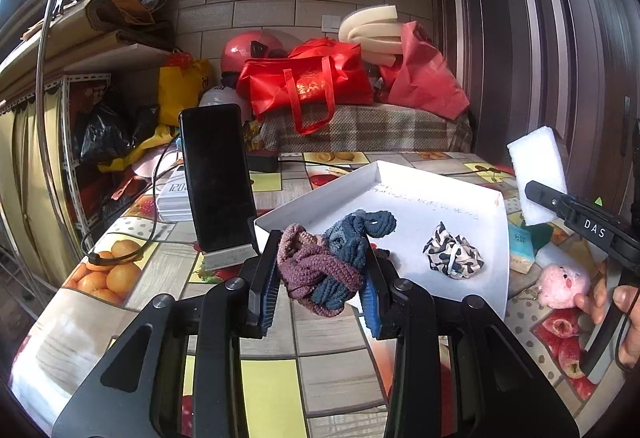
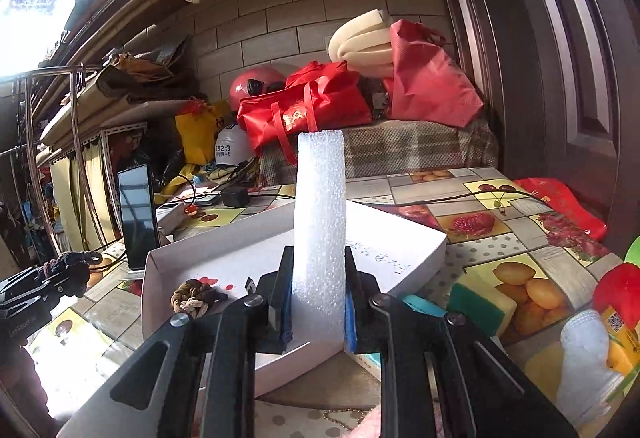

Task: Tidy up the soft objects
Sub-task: 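Lower the knitted scrunchie into the box lid and open the left gripper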

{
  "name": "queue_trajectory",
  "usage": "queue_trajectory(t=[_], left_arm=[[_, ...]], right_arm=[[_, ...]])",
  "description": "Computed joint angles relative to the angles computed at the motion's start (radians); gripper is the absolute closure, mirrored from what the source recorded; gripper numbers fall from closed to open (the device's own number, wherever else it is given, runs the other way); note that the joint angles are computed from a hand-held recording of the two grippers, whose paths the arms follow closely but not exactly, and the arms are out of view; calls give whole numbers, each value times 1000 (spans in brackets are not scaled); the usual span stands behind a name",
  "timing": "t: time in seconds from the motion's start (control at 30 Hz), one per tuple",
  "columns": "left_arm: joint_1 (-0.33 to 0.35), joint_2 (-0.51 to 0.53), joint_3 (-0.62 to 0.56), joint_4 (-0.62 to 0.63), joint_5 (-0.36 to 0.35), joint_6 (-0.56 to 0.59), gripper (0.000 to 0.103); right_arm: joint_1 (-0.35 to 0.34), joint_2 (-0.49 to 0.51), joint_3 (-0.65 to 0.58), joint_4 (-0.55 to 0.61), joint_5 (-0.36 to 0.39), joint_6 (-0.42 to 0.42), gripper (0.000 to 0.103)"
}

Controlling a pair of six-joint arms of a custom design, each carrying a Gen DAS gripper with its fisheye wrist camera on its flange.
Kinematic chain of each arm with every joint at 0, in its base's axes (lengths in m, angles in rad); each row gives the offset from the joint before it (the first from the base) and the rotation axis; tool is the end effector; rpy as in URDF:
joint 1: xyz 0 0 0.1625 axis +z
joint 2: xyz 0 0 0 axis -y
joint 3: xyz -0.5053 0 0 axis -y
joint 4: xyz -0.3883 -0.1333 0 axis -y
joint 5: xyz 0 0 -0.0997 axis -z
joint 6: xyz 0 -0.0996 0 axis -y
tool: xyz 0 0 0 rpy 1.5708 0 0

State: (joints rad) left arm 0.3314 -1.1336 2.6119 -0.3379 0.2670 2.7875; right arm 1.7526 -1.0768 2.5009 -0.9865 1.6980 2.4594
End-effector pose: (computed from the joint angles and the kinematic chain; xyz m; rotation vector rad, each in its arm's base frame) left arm -0.0863 -0.2723 0.1682 0.5743 2.0172 -1.4451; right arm 0.1808 -0.3161 0.0911 0.9064 -2.1957 1.4255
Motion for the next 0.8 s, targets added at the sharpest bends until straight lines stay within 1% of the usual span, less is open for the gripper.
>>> queue_trajectory(t=[0.03,0.13,0.23,0.4,0.53,0.63,0.8], left_arm=[[26,-22,-13,-52,8,90,69],[79,-56,-34,-191,29,291,69],[116,-62,-46,-299,51,428,69],[185,-57,-88,-370,97,537,69],[238,-42,-125,-421,122,613,69],[278,-28,-160,-417,145,638,69],[324,-3,-211,-402,166,665,69]], right_arm=[[14,10,3,-18,10,-24,85],[62,52,4,-72,49,-102,85],[80,71,-11,-62,64,-106,85],[95,90,-39,-50,97,-84,85],[103,108,-68,-39,125,-68,85],[106,120,-89,-29,137,-63,85],[109,138,-131,-2,159,-48,85]])
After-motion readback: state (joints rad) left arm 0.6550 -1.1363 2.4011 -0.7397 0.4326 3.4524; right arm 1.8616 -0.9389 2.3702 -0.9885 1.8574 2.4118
